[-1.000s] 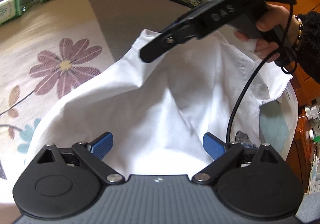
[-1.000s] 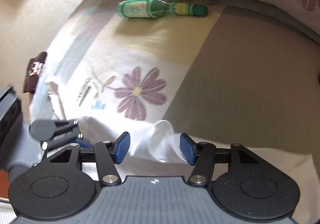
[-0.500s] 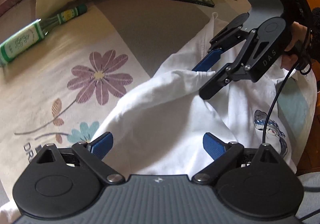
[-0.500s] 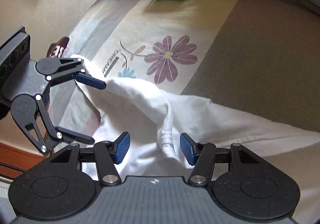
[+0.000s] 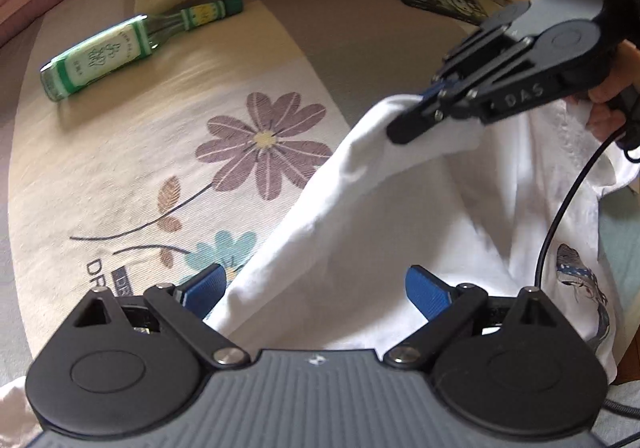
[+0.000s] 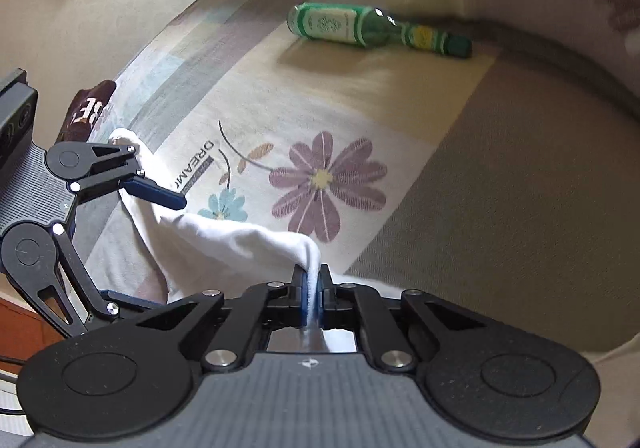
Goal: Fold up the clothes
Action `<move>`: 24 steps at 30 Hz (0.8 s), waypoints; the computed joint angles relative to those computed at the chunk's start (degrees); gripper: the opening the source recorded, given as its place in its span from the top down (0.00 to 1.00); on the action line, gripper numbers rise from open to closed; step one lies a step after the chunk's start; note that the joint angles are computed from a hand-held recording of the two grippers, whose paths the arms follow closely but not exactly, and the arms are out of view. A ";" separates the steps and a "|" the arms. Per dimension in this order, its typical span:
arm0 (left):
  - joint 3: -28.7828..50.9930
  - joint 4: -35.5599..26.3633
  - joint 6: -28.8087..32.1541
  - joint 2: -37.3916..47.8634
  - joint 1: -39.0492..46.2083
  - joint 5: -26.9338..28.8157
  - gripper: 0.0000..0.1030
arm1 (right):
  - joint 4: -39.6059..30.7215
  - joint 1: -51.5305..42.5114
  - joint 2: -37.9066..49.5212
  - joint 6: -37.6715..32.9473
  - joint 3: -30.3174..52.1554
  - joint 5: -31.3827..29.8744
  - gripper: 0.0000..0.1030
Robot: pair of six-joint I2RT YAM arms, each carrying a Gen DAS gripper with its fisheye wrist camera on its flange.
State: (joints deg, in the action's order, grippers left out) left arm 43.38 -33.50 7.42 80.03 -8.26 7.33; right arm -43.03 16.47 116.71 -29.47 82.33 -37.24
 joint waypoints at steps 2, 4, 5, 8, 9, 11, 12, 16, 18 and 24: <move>-1.34 0.39 -1.10 -1.96 1.41 -0.38 0.07 | -0.73 1.18 -0.14 -1.28 3.89 -0.34 0.93; -2.29 0.95 -2.10 -3.69 2.78 -1.11 0.07 | -0.05 2.56 -0.37 -3.07 7.37 -0.42 0.93; -2.84 1.41 -2.35 -4.47 3.51 -1.27 0.07 | 1.42 3.20 -0.28 -4.04 8.19 0.17 0.93; -4.22 2.96 -2.63 -5.68 5.36 -1.84 0.07 | 4.45 5.41 2.41 -7.30 11.50 3.99 0.93; -4.71 3.64 -2.63 -5.82 5.87 -2.10 0.07 | 5.28 6.18 4.04 -8.04 12.39 6.24 0.93; -5.46 4.71 -2.54 -5.98 6.78 -2.53 0.07 | 7.35 7.55 6.99 -8.02 12.82 11.60 0.91; -5.80 5.23 -2.33 -6.04 7.34 -2.50 0.07 | 7.65 8.04 8.05 -7.26 12.77 14.35 0.90; -6.73 7.04 -0.45 -5.86 10.32 -2.20 0.07 | 9.76 6.42 5.45 -2.20 8.61 13.70 0.76; -6.74 7.79 0.45 -5.52 11.93 -2.69 0.08 | 9.90 4.93 3.22 0.75 6.74 12.13 0.68; -4.05 13.77 3.39 0.85 15.93 -5.41 0.18 | 8.60 3.23 -2.16 4.71 1.18 11.39 0.68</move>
State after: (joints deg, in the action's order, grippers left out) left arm 39.33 -19.72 10.82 80.89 7.67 1.92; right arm -34.43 19.69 114.55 -24.76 83.51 -25.86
